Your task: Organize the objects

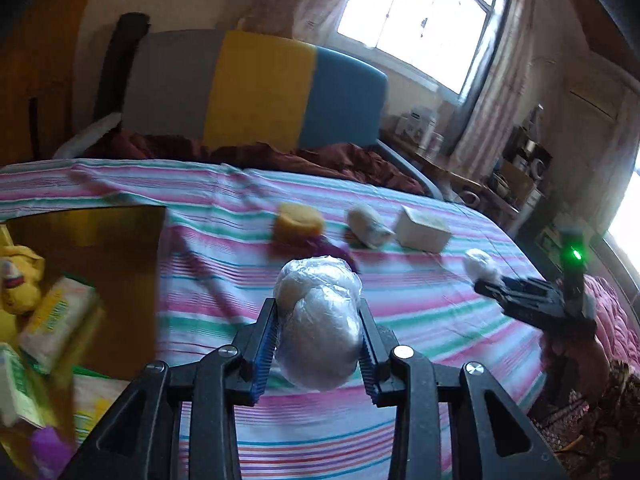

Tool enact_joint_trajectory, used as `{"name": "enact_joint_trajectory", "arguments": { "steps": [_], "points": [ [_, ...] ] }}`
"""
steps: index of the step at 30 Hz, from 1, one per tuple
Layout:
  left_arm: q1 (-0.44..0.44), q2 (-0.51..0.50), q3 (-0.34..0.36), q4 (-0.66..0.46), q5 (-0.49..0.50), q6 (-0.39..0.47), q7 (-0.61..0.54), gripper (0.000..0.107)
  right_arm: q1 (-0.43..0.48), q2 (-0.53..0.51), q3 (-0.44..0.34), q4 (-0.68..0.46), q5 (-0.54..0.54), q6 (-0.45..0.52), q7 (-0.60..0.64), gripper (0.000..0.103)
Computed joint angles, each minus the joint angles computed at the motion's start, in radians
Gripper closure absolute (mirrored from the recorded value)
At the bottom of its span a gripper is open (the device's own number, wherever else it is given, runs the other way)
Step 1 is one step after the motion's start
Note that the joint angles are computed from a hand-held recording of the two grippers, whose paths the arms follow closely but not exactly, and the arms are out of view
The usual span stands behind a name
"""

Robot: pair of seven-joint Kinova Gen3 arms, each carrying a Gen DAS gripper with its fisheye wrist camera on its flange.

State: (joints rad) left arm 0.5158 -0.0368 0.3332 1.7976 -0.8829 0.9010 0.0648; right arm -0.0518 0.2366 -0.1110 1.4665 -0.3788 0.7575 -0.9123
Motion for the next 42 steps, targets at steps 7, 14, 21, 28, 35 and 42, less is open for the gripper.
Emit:
{"name": "enact_joint_trajectory", "arguments": {
  "steps": [7,14,21,28,35,42],
  "points": [
    [-0.102,-0.14,-0.019,0.091,0.084,0.007,-0.016,0.071,0.017,-0.036,-0.022,0.05,-0.098,0.0,0.102,0.066],
    [-0.195,-0.249,-0.04,0.157,0.185,0.015,-0.098,0.071,-0.003,-0.063,-0.019,0.086,-0.167,0.033,0.085,0.066],
    [-0.3,-0.339,-0.063,0.201,0.249,0.047,-0.163,0.071,-0.049,-0.103,-0.025,0.115,-0.229,0.071,0.08,0.066],
    [-0.383,-0.411,-0.176,0.24,0.349,0.044,-0.284,0.071,-0.123,-0.138,-0.043,0.137,-0.294,0.097,0.05,0.066],
    [-0.436,-0.421,-0.285,0.257,0.447,0.03,-0.447,0.071,-0.198,-0.17,-0.057,0.171,-0.333,0.088,0.04,0.066],
    [-0.498,-0.398,-0.333,0.258,0.541,0.018,-0.562,0.071,-0.247,-0.181,-0.061,0.174,-0.351,0.091,0.031,0.066]
  ]
}}
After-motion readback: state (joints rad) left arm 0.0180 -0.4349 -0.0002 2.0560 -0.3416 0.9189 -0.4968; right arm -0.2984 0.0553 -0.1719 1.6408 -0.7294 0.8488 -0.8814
